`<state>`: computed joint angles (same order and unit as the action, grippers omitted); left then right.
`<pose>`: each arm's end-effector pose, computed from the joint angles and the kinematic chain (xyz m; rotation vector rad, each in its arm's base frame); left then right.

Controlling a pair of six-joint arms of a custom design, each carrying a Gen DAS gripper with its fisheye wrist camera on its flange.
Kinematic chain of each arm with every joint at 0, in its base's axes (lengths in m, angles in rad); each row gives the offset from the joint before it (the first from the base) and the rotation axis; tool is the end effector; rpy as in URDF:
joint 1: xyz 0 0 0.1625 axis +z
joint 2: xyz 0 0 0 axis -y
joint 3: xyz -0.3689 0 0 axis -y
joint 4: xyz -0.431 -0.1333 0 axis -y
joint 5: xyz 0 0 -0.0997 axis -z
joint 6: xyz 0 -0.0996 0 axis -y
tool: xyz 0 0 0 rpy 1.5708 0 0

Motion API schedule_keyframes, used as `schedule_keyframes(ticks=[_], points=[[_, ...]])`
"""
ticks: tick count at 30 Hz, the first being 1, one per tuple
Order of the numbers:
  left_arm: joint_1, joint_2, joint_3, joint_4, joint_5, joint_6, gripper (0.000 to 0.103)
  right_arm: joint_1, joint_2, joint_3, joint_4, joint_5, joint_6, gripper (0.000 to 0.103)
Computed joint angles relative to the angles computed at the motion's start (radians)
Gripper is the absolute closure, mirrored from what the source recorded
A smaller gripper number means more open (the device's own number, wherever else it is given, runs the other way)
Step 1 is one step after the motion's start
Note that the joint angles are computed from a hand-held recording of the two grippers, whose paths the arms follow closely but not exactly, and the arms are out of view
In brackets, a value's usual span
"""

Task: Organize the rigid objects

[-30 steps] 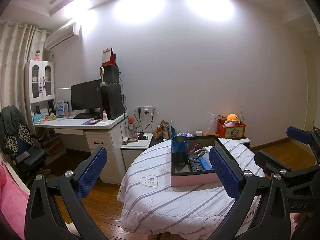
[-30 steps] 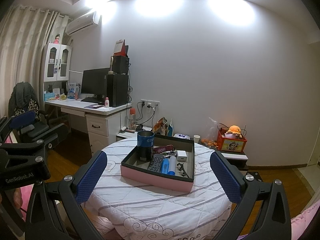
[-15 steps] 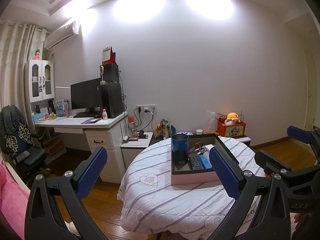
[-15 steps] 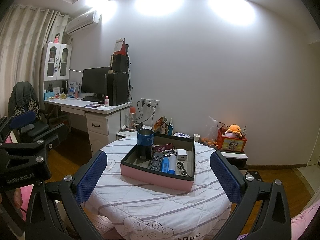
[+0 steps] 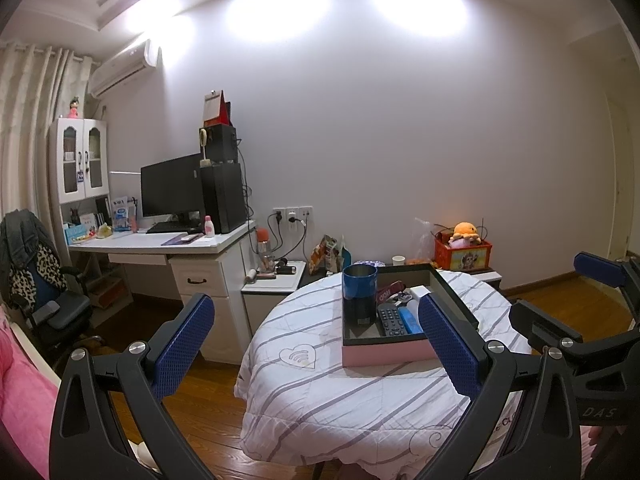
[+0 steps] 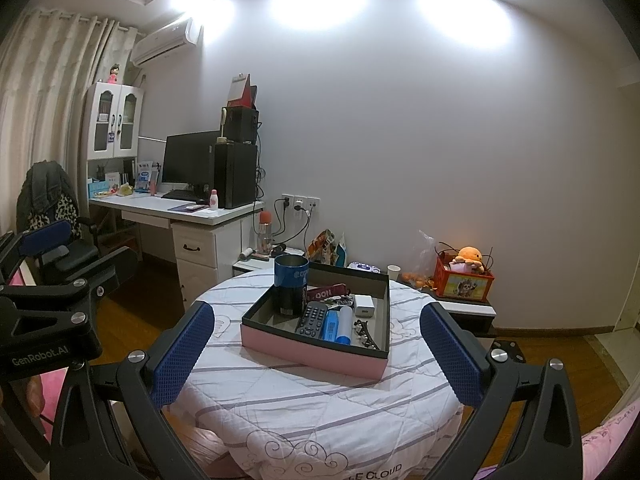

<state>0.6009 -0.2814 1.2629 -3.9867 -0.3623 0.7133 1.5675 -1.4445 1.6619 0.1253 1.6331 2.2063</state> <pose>-0.4019 -0.5500 0.0006 0.5521 1.7870 -1.5275 0.1254 -0.5279 0.3082 0.9397 -1.9753 1.3442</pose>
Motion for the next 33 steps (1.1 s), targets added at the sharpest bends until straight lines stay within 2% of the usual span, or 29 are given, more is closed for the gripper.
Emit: schedule_keyframes(ticks=[33], points=[[0.002, 0.001, 0.002, 0.011, 0.001, -0.011, 0.000, -0.003, 0.001, 0.005, -0.003, 0.005, -0.003, 0.000]])
